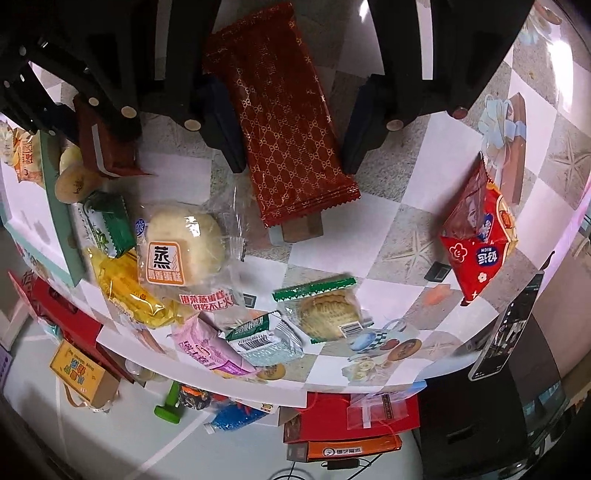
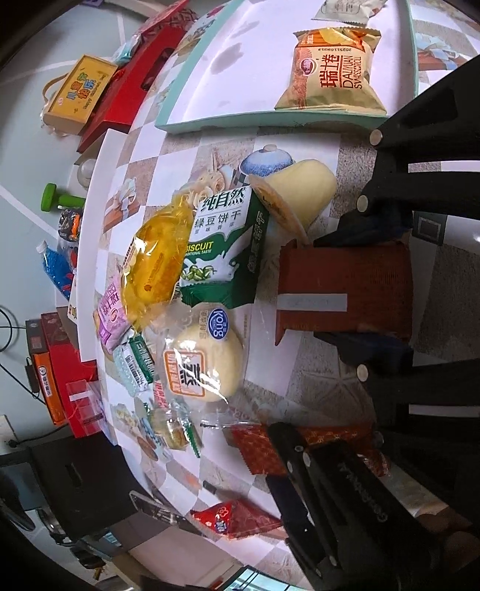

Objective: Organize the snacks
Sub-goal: 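Lift and carry the red packet and red-brown box toward the white tray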

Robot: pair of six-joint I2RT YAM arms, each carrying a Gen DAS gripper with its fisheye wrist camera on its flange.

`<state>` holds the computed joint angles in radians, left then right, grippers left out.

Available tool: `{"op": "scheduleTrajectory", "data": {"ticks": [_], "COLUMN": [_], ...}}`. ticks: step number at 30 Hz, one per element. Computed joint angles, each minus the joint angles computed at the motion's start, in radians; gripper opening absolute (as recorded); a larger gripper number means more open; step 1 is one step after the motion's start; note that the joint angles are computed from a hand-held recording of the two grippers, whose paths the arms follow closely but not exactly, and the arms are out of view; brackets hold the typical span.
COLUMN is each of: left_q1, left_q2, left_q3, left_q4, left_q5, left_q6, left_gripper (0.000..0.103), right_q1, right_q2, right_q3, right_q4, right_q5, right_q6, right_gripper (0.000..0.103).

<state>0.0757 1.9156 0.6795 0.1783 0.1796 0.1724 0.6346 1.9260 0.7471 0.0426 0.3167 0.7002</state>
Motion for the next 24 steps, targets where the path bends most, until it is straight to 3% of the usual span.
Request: {"op": "scheduleTrajectory", "data": {"ticks": [24], "left_q1": [0.083], "left_q2": [-0.231], "left_q3": [-0.107], "left_q4": [0.019], "left_q5": [0.11], "left_q6": [-0.002], "left_gripper": [0.05], "right_q1": [0.008], "right_q2": [-0.261], "right_q3": [-0.171], "right_q4": [0.116], "right_q5": [0.064], "right_q6": [0.009], "right_gripper": [0.042]}}
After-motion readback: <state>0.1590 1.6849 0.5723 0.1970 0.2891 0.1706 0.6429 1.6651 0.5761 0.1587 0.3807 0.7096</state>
